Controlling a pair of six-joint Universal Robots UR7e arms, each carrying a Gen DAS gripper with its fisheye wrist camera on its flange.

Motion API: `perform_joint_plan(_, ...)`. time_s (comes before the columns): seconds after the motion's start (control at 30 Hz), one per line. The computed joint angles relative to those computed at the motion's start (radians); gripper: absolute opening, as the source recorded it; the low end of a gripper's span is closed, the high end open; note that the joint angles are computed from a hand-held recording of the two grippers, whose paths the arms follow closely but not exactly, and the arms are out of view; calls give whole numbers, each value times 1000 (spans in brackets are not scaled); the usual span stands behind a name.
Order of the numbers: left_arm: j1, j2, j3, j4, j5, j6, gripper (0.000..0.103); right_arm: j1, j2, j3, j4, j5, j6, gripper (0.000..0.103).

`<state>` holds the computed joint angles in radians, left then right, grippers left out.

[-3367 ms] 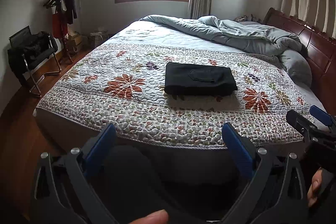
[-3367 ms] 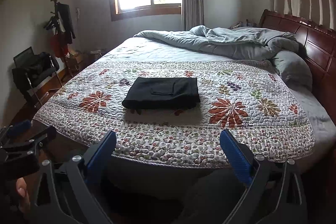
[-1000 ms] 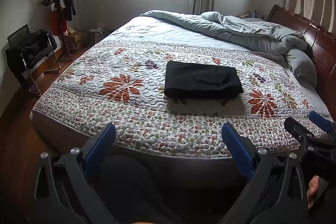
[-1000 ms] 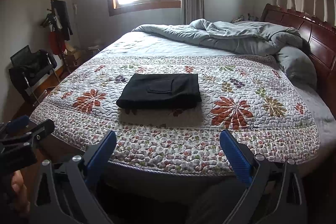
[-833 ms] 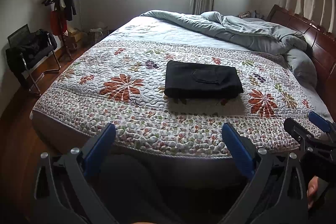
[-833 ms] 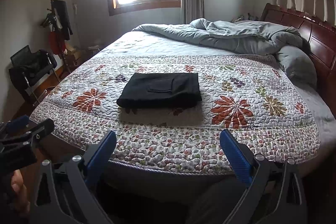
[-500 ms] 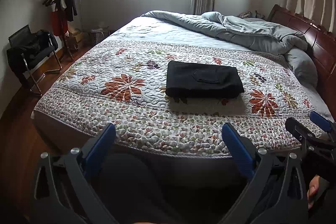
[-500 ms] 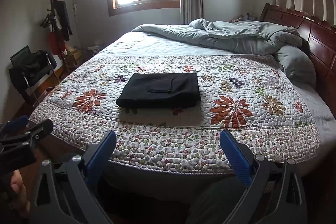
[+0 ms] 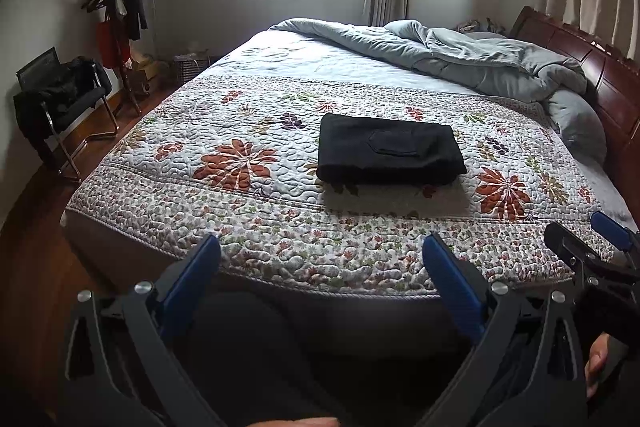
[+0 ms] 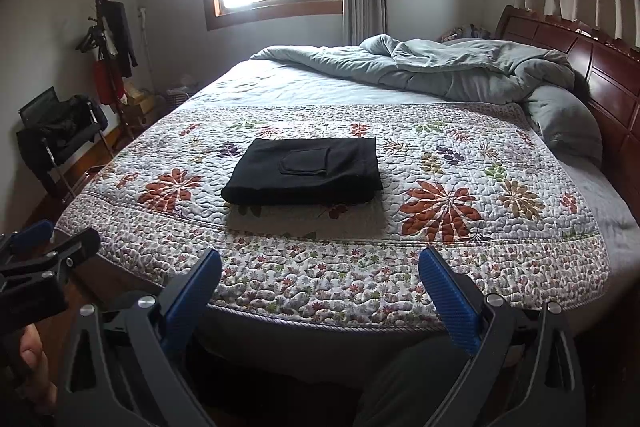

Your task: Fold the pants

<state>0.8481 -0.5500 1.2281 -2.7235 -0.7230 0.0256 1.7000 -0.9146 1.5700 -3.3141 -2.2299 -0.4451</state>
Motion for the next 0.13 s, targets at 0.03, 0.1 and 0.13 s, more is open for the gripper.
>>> perform_joint_plan(0.03, 0, 0, 0, 1, -1, -2, 100, 0, -1, 2, -1, 0, 1, 99)
perform_joint_plan(0.1, 1, -1, 1, 5, -5, -3, 100, -1, -1, 2, 1, 2, 2, 99)
perform_joint_plan(0.13, 0, -1, 2, 4, -4, -3, 100, -1, -1, 2, 2, 2, 1, 99)
